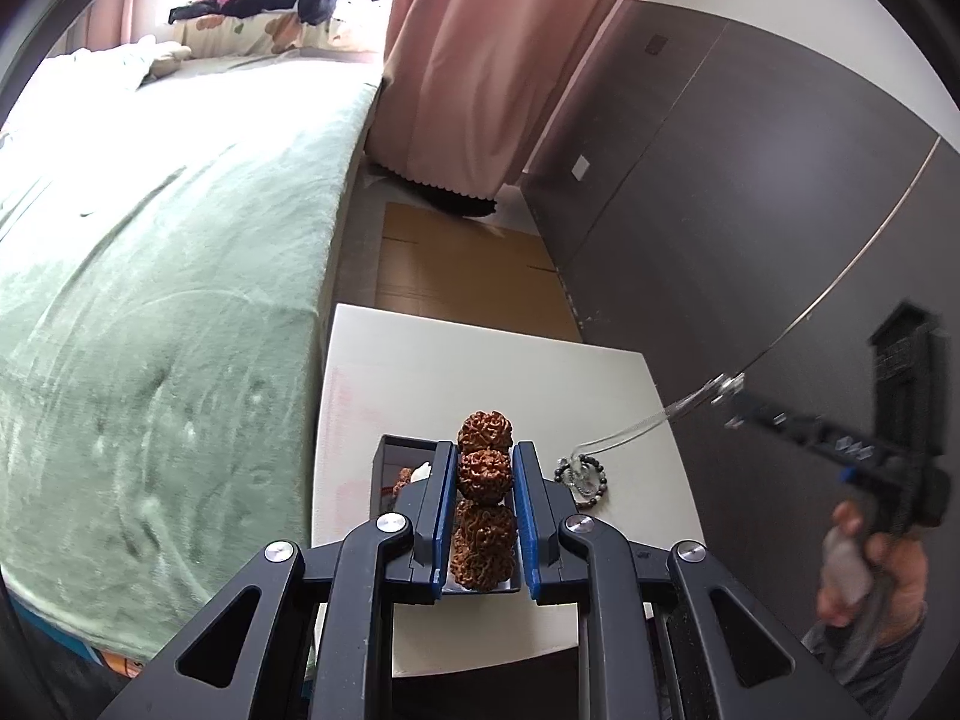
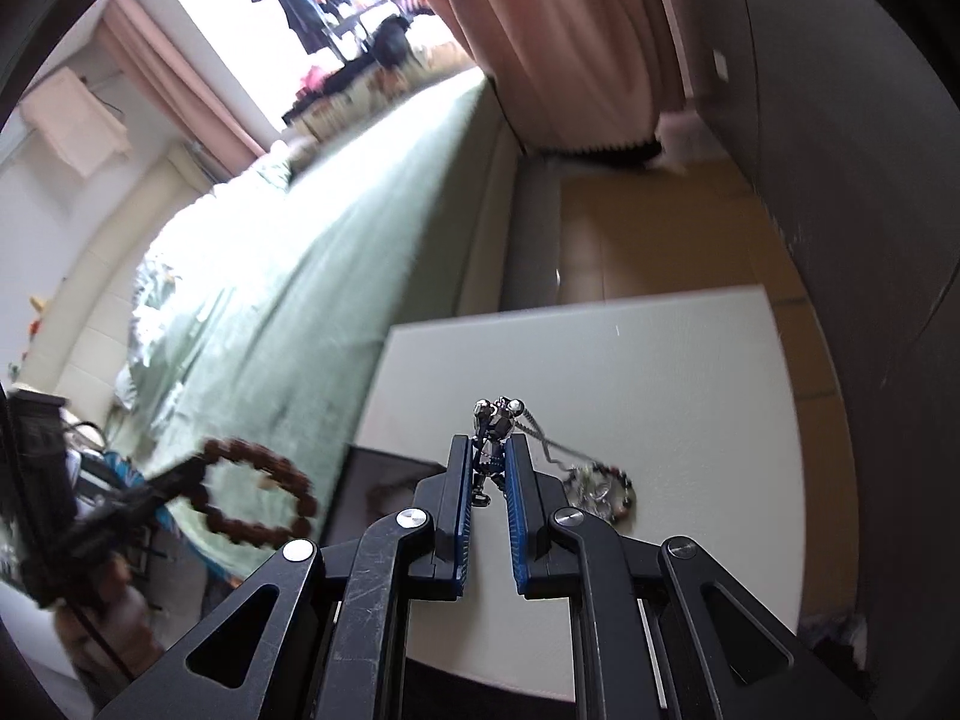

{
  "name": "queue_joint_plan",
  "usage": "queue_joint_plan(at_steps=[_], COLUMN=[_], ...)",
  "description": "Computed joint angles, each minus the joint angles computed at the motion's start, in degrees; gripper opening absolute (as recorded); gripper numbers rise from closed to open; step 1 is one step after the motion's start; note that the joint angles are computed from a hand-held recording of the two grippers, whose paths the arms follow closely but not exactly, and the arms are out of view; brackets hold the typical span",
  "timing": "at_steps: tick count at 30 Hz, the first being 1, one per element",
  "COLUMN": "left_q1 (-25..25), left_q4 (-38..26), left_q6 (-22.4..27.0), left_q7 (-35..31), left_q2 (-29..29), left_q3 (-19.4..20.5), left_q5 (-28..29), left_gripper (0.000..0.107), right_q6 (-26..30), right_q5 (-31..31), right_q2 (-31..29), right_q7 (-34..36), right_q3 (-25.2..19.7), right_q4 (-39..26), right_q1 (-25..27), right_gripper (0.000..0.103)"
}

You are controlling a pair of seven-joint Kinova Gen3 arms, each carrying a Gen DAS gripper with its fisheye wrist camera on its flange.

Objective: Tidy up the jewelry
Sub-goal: 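Lift the silver chain over the box with the right gripper while the left gripper holds the brown bracelet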

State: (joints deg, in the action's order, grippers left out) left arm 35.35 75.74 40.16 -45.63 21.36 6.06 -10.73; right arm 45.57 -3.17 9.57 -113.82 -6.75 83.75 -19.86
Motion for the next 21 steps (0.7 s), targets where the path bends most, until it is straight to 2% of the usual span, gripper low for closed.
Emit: queue_joint_plan(at_steps=[9,17,21], left_q1=[0.5,0.2,0.0], left_q4=[0.3,1.2,2.0], left_q6=[-0.8,-1.8,-2.4], left_q7=[0.5,0.6,1.0], left_q2=[-0.7,-1.3,-2.1], left_q3=[0.1,0.2,0.2], left_q5=[-0.4,-0.1,-0.2], left_gripper=[0.019,0.019,0.019], right_q6=[1.1,5.1,6.3], right_q5=[9.5,18.4,20.8], right_q2=[-4.3,-4.0,-3.4], right_q7=[-6.1,-9.7,-10.0], right_q3=[-1.1,-3.1,-3.4], right_q4=[-5.5,-13.8,-16.9], right_q1=[-4.8,-10.0,-12.2], right_gripper=[0.012,0.012,0.012])
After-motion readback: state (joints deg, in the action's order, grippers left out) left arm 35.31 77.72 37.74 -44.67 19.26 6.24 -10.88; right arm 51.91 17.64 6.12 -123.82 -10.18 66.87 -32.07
